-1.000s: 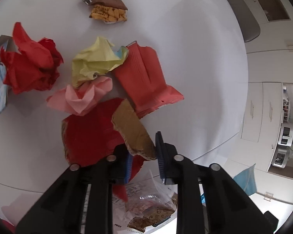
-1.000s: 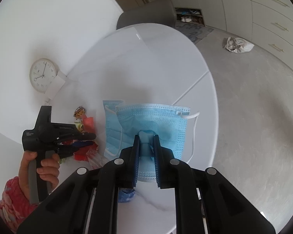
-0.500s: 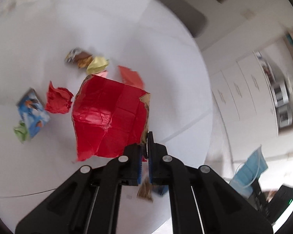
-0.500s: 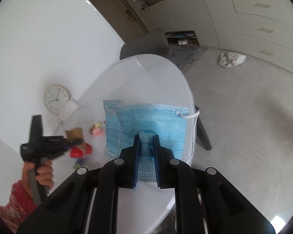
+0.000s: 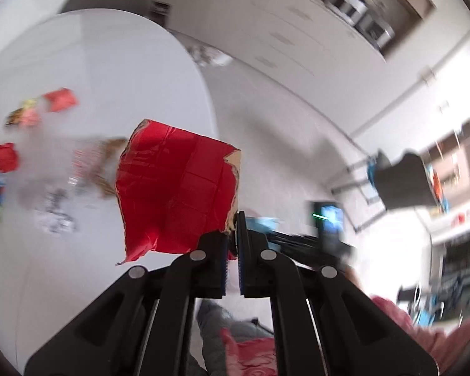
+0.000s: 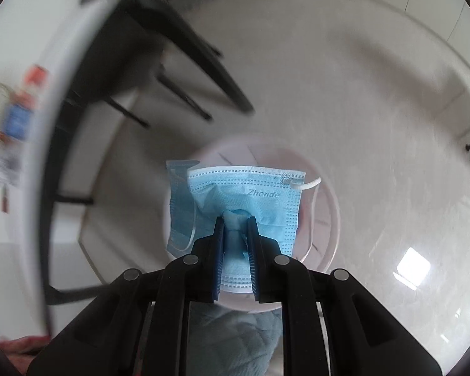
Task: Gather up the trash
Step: 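Carry the face mask over the wastebasket and open the right tool, then carry the red wrapper to the wastebasket and open the left tool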
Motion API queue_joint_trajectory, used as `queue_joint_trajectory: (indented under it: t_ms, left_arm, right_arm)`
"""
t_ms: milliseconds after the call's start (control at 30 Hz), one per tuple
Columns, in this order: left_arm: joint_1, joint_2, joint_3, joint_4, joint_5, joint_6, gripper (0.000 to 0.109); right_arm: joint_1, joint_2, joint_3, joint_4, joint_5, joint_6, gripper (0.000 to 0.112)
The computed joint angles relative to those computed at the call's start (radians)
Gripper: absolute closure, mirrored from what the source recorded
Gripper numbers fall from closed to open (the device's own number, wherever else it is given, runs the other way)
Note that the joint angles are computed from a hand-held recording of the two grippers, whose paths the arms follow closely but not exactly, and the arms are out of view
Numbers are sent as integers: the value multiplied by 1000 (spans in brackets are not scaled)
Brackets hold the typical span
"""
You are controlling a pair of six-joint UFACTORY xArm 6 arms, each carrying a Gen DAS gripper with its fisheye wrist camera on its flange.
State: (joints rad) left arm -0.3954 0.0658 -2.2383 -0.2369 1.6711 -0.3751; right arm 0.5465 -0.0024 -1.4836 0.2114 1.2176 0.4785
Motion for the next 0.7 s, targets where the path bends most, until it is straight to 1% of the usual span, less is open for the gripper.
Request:
queue_joint_trajectory:
  t_ms: [67, 167, 233, 267, 333, 367, 400, 433, 533, 567, 600, 633, 667, 700]
  left_arm:
    - [-41, -6, 36, 8, -8, 8, 104]
    - [-90, 8, 48, 36, 11, 17, 104]
    - [-123, 25, 32, 55, 33, 14, 104]
    - [-130, 32, 24, 61, 42, 17, 104]
    - [-144, 36, 31, 62, 44, 22, 104]
    - [-154, 44, 25, 69, 50, 21, 104]
    - [-157, 49, 28, 67, 50, 28, 104]
    - [-153, 43, 47, 65, 44, 41, 104]
    - [-181, 60, 56, 72, 41, 74, 104]
    - [-193, 73, 49, 68, 41, 91, 104]
    - [-204, 82, 45, 61, 39, 101, 104]
    - [-215, 87, 61, 50, 29, 117, 104]
    - [-221, 98, 61, 41, 27, 123, 104]
    - [-227, 105, 78, 25, 19, 130, 104]
  right_arm:
    - [7, 49, 47, 4, -29, -23, 96]
    - [17, 120, 57, 14, -60, -40, 87]
    - [21, 140, 64, 10, -84, -48, 57]
    - [18, 142, 62, 9, -86, -53, 52]
    - [17, 131, 63, 9, -95, -58, 48]
    - [11, 97, 92, 12, -100, -65, 46]
    - [9, 68, 104, 6, -100, -63, 42]
    - [-2, 49, 112, -2, -100, -68, 40]
    - [-24, -38, 126, -56, -79, -50, 35]
    - [-30, -78, 132, -84, -67, -29, 33]
    - [-36, -122, 141, -112, -59, -3, 29]
    - [-37, -150, 145, -131, -52, 17, 25]
    - [-42, -197, 146, -169, -33, 51, 23]
    - [-48, -216, 143, -185, -25, 63, 20]
